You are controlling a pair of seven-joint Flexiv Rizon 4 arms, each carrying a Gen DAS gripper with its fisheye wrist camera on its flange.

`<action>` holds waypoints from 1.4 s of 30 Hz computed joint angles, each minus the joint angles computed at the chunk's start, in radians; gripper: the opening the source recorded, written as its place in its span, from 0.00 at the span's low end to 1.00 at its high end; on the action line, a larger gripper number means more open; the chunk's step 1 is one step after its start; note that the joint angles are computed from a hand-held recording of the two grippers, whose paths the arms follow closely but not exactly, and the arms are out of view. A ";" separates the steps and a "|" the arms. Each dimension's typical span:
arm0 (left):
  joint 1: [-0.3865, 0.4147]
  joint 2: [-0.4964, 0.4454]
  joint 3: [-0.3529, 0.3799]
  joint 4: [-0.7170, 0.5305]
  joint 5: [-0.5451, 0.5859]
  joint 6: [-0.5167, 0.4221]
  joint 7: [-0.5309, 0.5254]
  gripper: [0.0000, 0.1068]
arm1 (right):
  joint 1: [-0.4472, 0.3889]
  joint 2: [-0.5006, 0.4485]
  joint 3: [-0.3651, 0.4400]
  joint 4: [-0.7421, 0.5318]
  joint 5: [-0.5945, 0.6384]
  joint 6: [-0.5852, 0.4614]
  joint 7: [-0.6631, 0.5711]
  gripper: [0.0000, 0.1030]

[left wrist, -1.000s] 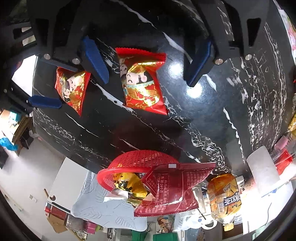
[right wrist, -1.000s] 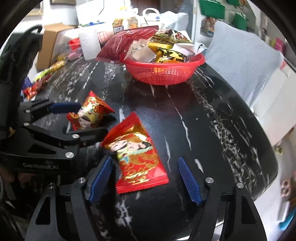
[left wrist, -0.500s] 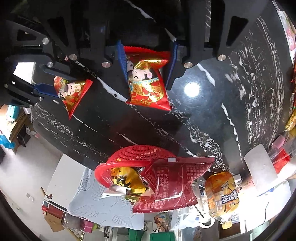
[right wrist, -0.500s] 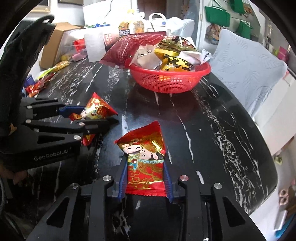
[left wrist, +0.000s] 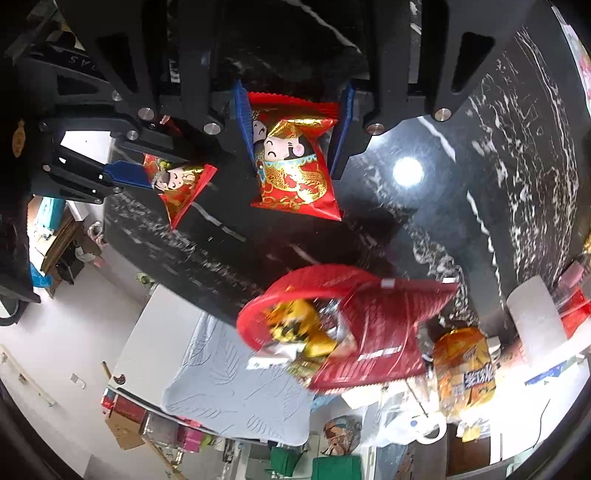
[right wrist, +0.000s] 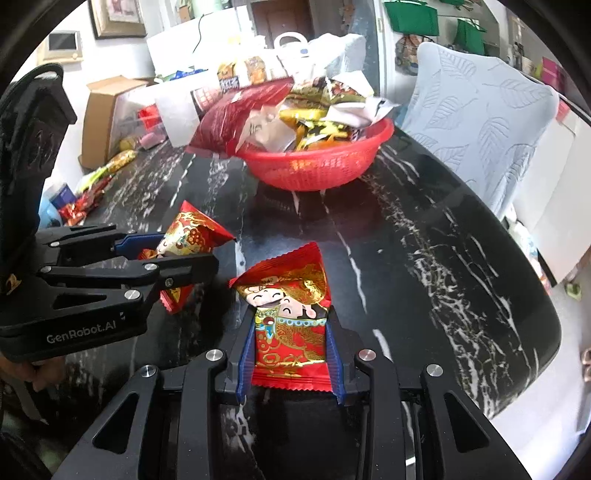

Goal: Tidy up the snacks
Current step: 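Lift and carry both red cartoon-face packets with both grippers over the basket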

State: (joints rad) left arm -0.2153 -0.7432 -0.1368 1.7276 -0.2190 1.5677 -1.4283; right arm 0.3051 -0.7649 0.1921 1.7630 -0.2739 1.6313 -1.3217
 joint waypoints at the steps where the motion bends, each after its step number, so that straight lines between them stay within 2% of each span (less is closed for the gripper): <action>1: 0.002 0.004 -0.005 0.000 0.002 0.005 0.003 0.34 | -0.009 0.002 0.009 0.001 0.002 0.002 -0.002 0.31; 6: 0.010 0.018 -0.030 -0.005 0.012 0.032 0.021 0.34 | -0.042 0.022 0.036 0.007 0.009 0.017 -0.009 0.31; 13: 0.045 0.026 -0.076 -0.031 0.013 0.063 0.060 0.34 | -0.046 0.052 0.025 0.003 0.002 0.051 -0.017 0.31; 19: 0.053 0.030 -0.082 -0.069 0.011 0.076 0.083 0.34 | -0.019 0.066 -0.022 -0.025 -0.008 0.082 -0.013 0.31; 24: 0.042 0.015 -0.055 -0.140 0.012 0.073 0.106 0.34 | -0.008 0.060 -0.048 -0.071 -0.019 0.089 -0.007 0.31; 32: 0.018 -0.035 -0.004 -0.265 0.001 0.017 0.130 0.34 | -0.003 0.019 -0.066 -0.179 -0.038 0.052 -0.003 0.32; 40: 0.042 -0.072 -0.024 -0.305 -0.020 -0.023 0.141 0.34 | -0.058 -0.082 0.036 -0.327 -0.044 -0.069 -0.067 0.32; 42: 0.044 -0.083 -0.027 -0.312 -0.022 -0.034 0.147 0.34 | -0.046 -0.102 0.025 -0.351 -0.034 -0.077 -0.079 0.32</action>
State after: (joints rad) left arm -0.1715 -0.8257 -0.1638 1.4153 -0.2409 1.5333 -1.2808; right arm 0.2593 -0.8668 0.2175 1.4125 -0.3074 1.5546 -1.4005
